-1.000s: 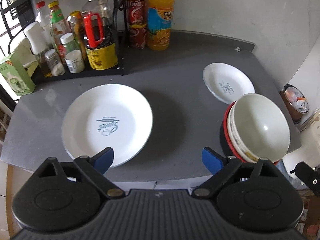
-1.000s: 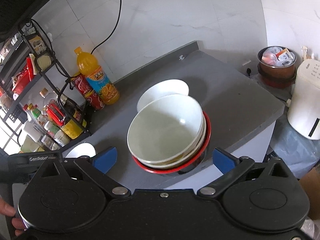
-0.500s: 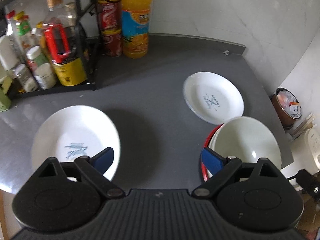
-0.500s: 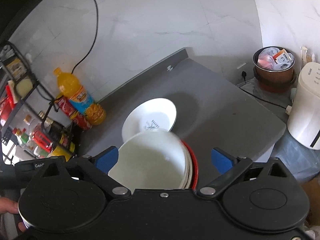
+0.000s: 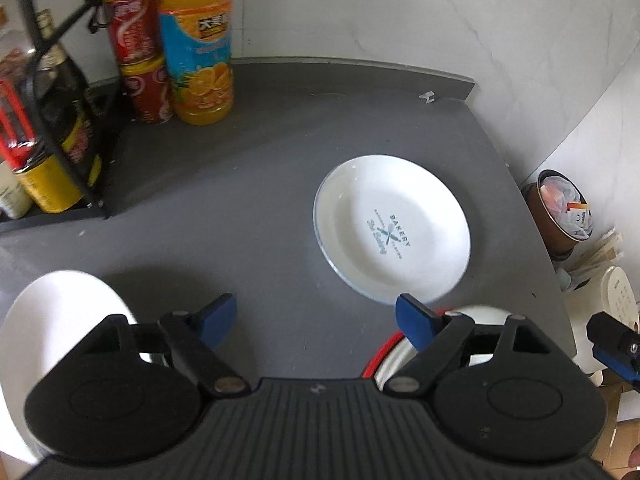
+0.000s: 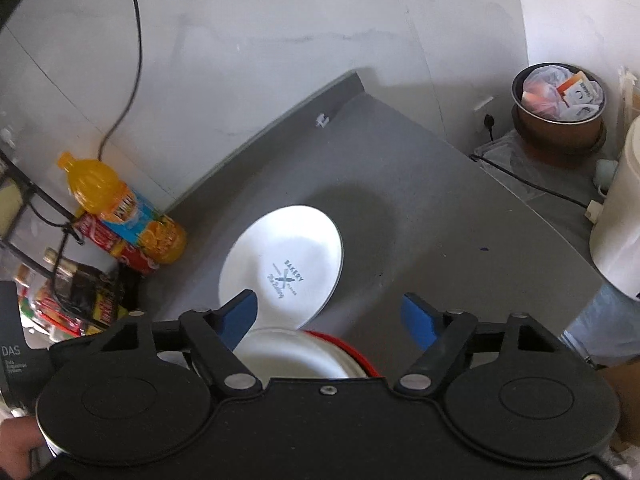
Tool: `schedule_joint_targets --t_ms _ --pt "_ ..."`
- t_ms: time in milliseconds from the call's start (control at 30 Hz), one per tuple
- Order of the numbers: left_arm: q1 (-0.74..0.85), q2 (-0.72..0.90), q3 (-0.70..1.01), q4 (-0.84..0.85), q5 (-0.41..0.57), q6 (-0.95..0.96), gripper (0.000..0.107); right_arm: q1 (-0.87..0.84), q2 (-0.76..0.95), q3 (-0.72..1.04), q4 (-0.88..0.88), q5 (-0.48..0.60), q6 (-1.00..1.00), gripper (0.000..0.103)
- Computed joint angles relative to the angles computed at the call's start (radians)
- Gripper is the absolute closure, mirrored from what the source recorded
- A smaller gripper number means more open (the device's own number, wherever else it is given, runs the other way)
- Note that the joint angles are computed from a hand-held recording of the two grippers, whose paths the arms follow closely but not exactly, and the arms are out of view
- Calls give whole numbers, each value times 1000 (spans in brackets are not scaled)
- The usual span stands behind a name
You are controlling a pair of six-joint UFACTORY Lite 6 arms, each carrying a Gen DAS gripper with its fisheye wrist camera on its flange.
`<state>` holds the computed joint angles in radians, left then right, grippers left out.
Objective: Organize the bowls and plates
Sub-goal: 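Move both grippers to the rim of the white 'BAKERY' plate, then close both grippers on the 'BAKERY' plate rim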
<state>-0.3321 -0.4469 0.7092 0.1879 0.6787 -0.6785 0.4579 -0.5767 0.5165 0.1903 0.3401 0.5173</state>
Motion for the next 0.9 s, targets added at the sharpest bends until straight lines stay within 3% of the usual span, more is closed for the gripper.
schedule_joint_targets --t_ms 267,567,900 --pt "101 230 59 -103 -135 144 37 -51 286 128 293 -45 -326 38" --pt "175 469 177 -252 -205 333 52 -119 559 257 648 -24 -690 47" --pt "219 691 318 -370 -232 473 61 -184 819 464 671 48 -776 47"
